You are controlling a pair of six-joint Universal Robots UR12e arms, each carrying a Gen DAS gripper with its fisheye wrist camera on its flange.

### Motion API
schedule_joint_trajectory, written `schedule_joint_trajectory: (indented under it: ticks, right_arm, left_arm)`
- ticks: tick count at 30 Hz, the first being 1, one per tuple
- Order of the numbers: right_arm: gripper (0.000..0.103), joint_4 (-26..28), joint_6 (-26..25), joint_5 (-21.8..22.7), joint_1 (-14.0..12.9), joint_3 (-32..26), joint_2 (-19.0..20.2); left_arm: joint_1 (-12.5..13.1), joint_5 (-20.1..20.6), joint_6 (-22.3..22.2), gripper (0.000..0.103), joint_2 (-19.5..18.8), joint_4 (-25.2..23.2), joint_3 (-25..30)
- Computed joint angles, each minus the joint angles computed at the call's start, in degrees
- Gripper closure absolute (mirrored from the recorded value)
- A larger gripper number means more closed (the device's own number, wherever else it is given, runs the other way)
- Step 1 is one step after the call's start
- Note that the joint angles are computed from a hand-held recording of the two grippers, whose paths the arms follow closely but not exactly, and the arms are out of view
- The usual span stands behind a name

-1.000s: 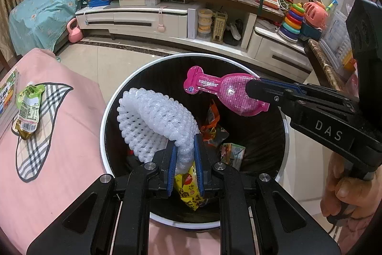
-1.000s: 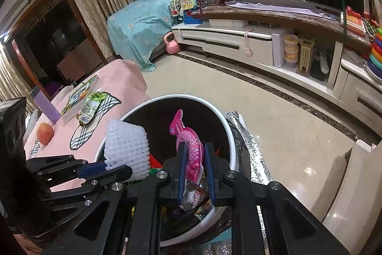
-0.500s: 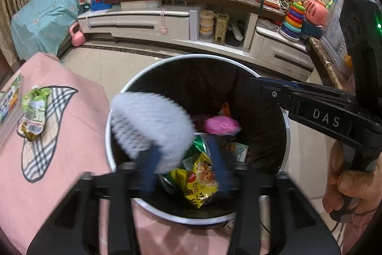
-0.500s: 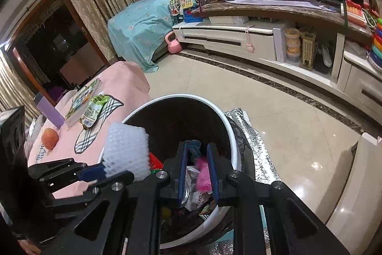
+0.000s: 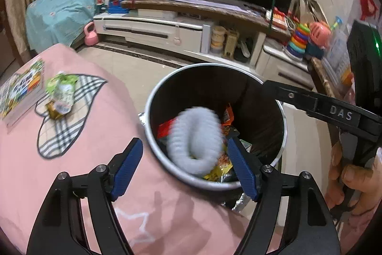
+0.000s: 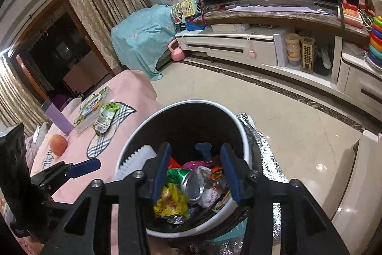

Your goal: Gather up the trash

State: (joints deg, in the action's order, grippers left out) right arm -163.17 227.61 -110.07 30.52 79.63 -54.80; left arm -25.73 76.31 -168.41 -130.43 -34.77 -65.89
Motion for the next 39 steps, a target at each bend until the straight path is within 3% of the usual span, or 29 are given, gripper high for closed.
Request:
schedule_joint_trajectory:
  ticks: [6, 15, 24, 29, 32, 35, 39]
  right_arm:
    - [0.026, -2.21, 0.71, -2.75, 1.98, -0.31, 0.12]
    - [0.010, -5.98, 1.94, -8.29, 5.75, -1.27, 1.11]
    - [0.009, -5.13, 3.92, -10.79, 8.51, -3.77, 3.22]
    - [0.004, -4.19, 0.48, -13.83, 10.69, -7.23, 5.02]
    - [0.001, -3.85, -2.57, -16.75, 11.61, -9.37, 5.85]
    - [0.001, -2.61, -4.37, -20.73, 12.42, -11.46, 6.36]
    - [0.000, -8.53, -11.26, -29.82, 14.30, -14.54, 8.90]
  left_arm:
    - [1.70, -2.05, -4.06, 0.025, 3.16, 5.32, -6.06]
    - [4.38, -2.52, -8.87, 0.018, 8.67, 14.04, -16.61]
    - [6.83, -2.22, -12.38, 0.018, 12.28, 19.30, -23.16]
    - [7.62, -0.79, -13.50, 0.017, 14.41, 23.54, -26.73]
    - [8.44, -1.40, -15.13, 0.010, 15.57, 26.82, -28.36]
    - [8.39, 1.76, -16.13, 0.001, 16.27, 33.25, -30.14]
    - [7.61, 8.39, -16.34, 0.000, 15.90, 41.96, -31.89]
